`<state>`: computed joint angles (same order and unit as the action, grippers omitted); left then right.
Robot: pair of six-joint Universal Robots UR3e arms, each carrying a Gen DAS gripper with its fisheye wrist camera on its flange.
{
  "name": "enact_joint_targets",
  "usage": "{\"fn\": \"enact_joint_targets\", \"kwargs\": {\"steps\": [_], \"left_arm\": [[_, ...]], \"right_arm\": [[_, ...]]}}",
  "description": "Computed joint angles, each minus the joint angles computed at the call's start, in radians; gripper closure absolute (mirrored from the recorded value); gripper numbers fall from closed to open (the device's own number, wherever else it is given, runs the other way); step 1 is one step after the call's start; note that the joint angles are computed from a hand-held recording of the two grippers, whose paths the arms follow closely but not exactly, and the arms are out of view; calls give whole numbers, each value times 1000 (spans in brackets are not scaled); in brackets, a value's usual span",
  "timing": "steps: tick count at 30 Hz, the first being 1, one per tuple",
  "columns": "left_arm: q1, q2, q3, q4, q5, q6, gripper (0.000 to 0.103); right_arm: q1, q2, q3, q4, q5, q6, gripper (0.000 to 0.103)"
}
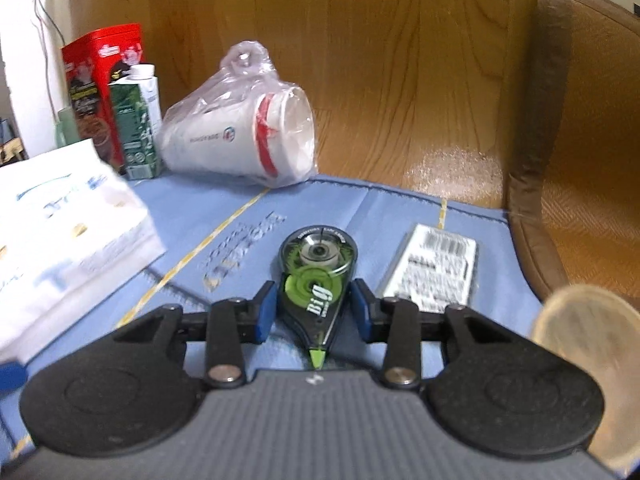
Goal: Organize soft objects
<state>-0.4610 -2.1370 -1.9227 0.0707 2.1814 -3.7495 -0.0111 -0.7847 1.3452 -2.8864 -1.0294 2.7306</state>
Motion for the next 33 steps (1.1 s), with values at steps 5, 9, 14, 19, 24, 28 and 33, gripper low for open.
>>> {"fn": "enact_joint_targets", "kwargs": {"steps": [5, 9, 14, 19, 24, 28, 33], "left_arm": [[-3, 2, -6, 4, 11, -12, 32], [-3, 5, -6, -7, 12, -20, 31], [-6, 1, 14, -42, 14, -14, 29], [-16, -9, 40, -78, 27, -3, 26], [-32, -17, 63, -112, 57, 1, 24], [-48, -25, 86, -143, 85, 1, 23], [-56, -25, 91, -161, 99, -5, 20]], "right_arm": [[-52, -110, 182, -34, 44, -67, 60], [-128, -256, 425, -86, 106, -194, 60], [-314, -506, 781, -52, 245, -427, 60], [-544, -805, 1078, 159, 369, -706, 58], [-790, -1049, 1192, 560, 450, -943, 42], [-869, -1099, 1185, 701, 466, -1002, 42], [-878, -1083, 1169, 736, 461, -997, 42]]}}
